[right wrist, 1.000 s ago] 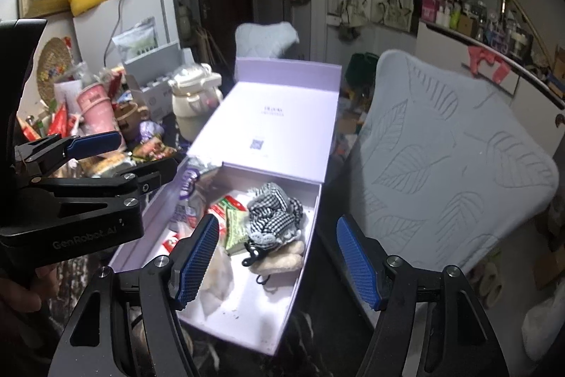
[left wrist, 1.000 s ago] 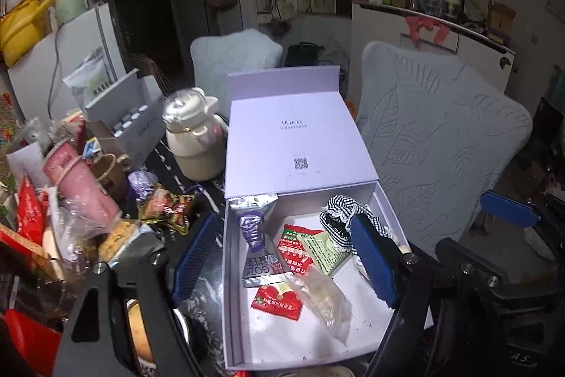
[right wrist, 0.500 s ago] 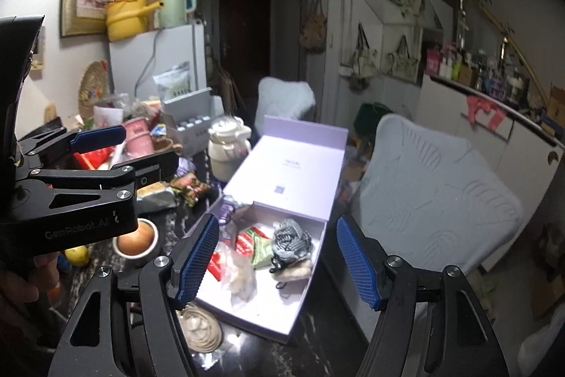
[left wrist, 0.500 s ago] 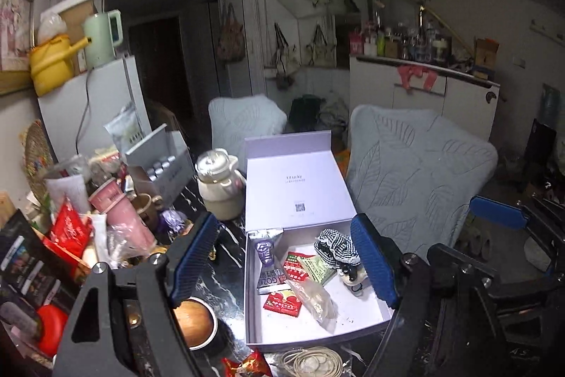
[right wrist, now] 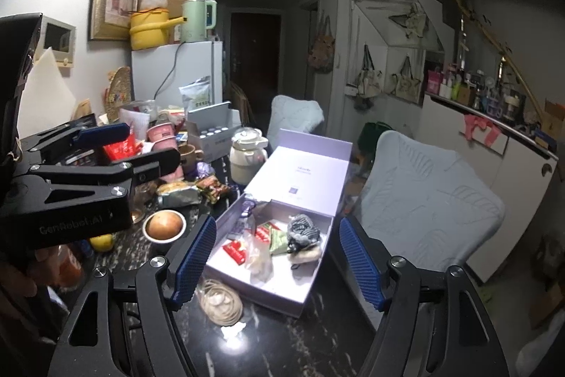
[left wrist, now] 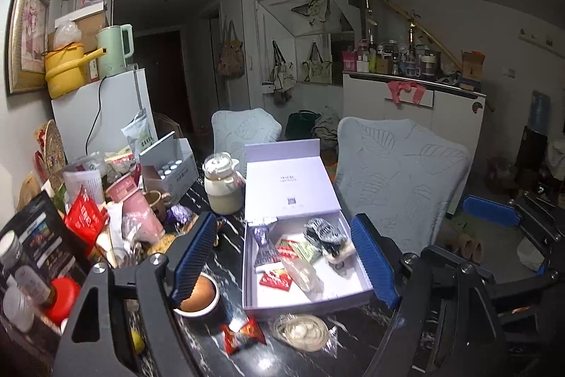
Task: Organize soft objects
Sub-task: 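Withdraw both grippers from the box and lower them toward the table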
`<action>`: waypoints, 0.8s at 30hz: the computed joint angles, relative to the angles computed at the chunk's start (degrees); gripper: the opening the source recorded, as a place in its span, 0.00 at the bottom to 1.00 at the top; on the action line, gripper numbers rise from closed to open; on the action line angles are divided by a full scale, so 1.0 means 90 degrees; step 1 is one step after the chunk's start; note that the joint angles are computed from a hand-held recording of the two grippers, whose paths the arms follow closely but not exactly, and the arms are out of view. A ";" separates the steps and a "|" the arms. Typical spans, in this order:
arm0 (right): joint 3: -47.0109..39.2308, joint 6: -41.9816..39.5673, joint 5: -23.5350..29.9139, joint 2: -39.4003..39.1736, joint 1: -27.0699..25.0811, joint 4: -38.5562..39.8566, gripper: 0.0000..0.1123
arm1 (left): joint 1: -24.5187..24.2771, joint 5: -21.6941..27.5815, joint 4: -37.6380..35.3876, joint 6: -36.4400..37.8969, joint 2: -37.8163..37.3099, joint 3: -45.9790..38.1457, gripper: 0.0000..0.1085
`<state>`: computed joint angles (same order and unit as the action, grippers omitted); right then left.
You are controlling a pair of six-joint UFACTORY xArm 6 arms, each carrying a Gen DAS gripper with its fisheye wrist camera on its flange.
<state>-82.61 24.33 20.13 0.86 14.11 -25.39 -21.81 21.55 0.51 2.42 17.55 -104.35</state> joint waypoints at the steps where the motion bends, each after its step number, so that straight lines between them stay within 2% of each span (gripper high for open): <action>1: 0.0150 0.0092 -0.0054 -0.0108 0.0022 -0.0116 0.65 | 0.0003 -0.0099 -0.0067 0.0039 -0.0153 0.0245 0.72; 7: 0.0953 0.0635 -0.0270 -0.0680 0.0179 -0.0607 0.65 | -0.0017 -0.0499 -0.0151 0.0030 -0.1017 0.1631 0.72; 13: 0.1641 0.0922 -0.0346 -0.1085 0.0355 -0.0768 0.65 | -0.0036 -0.0532 -0.0223 0.0046 -0.1641 0.2712 0.72; 18: 0.2140 0.0878 -0.0460 -0.1274 0.0472 -0.0435 0.65 | 0.0005 -0.0475 -0.0562 0.0233 -0.1926 0.3291 0.72; 24: 0.2575 0.0385 -0.0694 -0.1270 0.0578 0.0390 0.65 | 0.0083 -0.0348 -0.1139 0.0529 -0.2095 0.3789 0.72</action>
<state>-59.43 27.79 13.88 -10.56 19.31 -21.88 -21.07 18.42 -9.75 7.18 -1.31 -70.25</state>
